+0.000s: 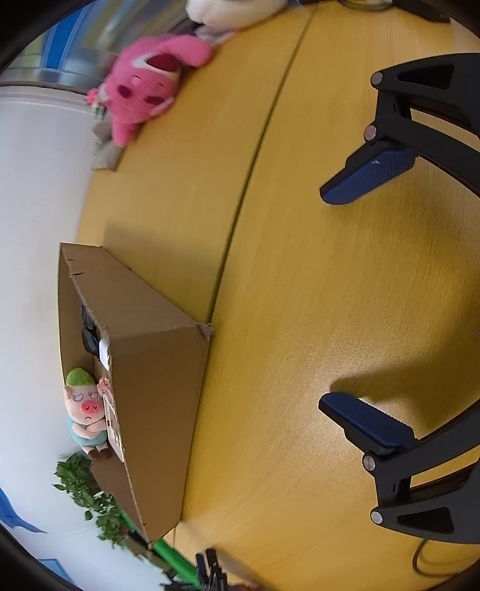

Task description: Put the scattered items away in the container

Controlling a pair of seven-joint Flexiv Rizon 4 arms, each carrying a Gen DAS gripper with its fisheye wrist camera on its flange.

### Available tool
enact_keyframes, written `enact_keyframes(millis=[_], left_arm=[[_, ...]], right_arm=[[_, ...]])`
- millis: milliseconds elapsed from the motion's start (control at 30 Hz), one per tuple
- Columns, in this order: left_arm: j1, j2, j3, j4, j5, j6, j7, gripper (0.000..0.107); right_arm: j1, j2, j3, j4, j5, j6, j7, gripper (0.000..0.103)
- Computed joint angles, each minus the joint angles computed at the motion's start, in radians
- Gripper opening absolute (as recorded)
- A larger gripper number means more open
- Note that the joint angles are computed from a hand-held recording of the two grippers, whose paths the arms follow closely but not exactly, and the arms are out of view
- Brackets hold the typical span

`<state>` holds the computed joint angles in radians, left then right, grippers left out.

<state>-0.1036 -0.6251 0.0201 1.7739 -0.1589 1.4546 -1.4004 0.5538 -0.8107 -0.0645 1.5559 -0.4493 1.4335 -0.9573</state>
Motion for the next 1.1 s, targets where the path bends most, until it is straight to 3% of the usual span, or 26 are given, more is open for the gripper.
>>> enact_keyframes(millis=[267,400,467,733,1100], left_arm=[[0.199,-0.03,-0.196,-0.023,-0.058,-0.016,0.266,0.103],[0.295,-0.034,-0.303,-0.019,-0.106,-0.049,0.454,0.103],[0.321,-0.03,-0.333,-0.007,-0.132,-0.059,0.518,0.103],[0.266,-0.055,-0.283,-0.055,-0.216,-0.078,0.579,0.103],[0.251,-0.054,-0.27,-0.05,-0.26,-0.074,0.617,0.103]], right_arm=[[-0.115,-0.008,0.147,-0.011,0.015,-0.002,-0.229,0.103],[-0.22,-0.027,0.285,-0.042,0.058,-0.033,-0.435,0.103],[-0.231,-0.033,0.295,-0.057,0.077,-0.045,-0.466,0.103],[-0.226,-0.049,0.29,-0.128,0.172,-0.104,-0.563,0.103],[-0.203,-0.042,0.264,-0.128,0.224,-0.108,-0.597,0.103]])
